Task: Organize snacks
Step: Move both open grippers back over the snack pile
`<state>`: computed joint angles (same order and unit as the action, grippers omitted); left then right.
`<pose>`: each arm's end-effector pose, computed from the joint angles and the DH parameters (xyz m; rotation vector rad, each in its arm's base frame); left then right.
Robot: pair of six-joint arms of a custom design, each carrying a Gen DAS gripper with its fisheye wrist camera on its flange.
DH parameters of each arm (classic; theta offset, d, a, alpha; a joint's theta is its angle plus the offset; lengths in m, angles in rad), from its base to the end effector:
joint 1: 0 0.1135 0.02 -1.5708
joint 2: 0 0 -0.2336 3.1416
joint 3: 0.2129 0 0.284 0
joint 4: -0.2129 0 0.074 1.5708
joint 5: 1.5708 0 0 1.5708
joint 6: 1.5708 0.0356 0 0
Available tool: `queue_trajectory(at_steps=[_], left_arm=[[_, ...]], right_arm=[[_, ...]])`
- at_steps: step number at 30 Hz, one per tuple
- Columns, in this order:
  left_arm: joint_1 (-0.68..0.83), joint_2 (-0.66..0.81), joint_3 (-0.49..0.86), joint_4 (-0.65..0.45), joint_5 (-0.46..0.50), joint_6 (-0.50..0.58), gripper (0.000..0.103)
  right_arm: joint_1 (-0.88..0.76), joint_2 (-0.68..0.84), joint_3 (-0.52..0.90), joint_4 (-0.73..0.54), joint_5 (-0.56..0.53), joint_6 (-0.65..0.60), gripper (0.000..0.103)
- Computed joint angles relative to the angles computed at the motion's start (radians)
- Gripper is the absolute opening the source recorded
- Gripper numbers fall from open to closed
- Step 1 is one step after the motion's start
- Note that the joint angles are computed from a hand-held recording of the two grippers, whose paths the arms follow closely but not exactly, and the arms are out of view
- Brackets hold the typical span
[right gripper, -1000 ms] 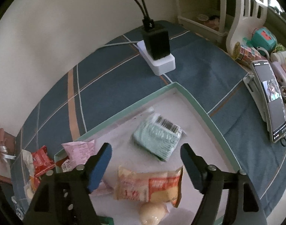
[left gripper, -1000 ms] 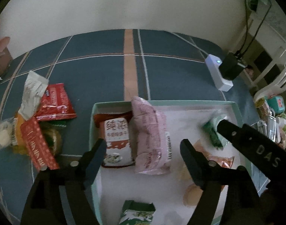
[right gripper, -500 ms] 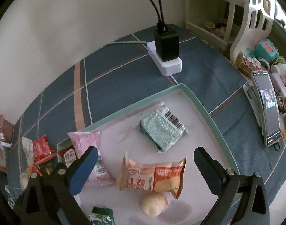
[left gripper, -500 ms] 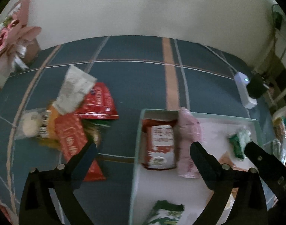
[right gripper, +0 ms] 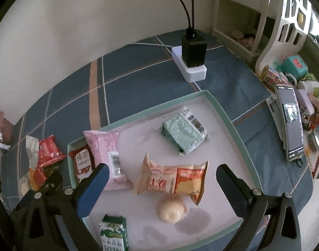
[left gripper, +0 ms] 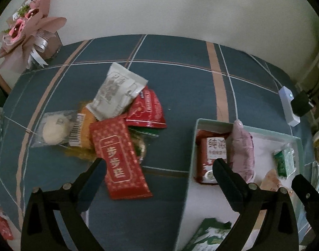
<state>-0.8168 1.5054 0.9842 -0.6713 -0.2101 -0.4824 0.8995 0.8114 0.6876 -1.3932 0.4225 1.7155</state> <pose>0.2214 -0.2249 0.1593 0.3977 2.6853 -0.0864 0.1033 0.1066 0.2019 1.0932 2.4894 -0.0811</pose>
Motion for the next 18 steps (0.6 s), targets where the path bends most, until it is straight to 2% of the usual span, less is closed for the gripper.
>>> queue_trajectory(at_steps=[4, 9, 13, 18], left_arm=[[0.015, -0.030, -0.013, -0.016, -0.018, 0.027, 0.101], [0.055, -0.110, -0.050, -0.031, 0.025, 0.053, 0.101], [0.088, -0.165, -0.069, -0.041, 0.054, 0.111, 0.101], [0.136, -0.229, -0.094, -0.057, 0.056, 0.147, 0.101]], right_arm=[[0.049, 0.059, 0.041, -0.008, -0.010, 0.028, 0.103], [0.103, 0.076, 0.071, 0.011, -0.036, 0.074, 0.103], [0.110, 0.091, 0.092, 0.045, -0.045, 0.047, 0.103], [0.131, 0.181, 0.162, 0.059, -0.039, 0.016, 0.103]])
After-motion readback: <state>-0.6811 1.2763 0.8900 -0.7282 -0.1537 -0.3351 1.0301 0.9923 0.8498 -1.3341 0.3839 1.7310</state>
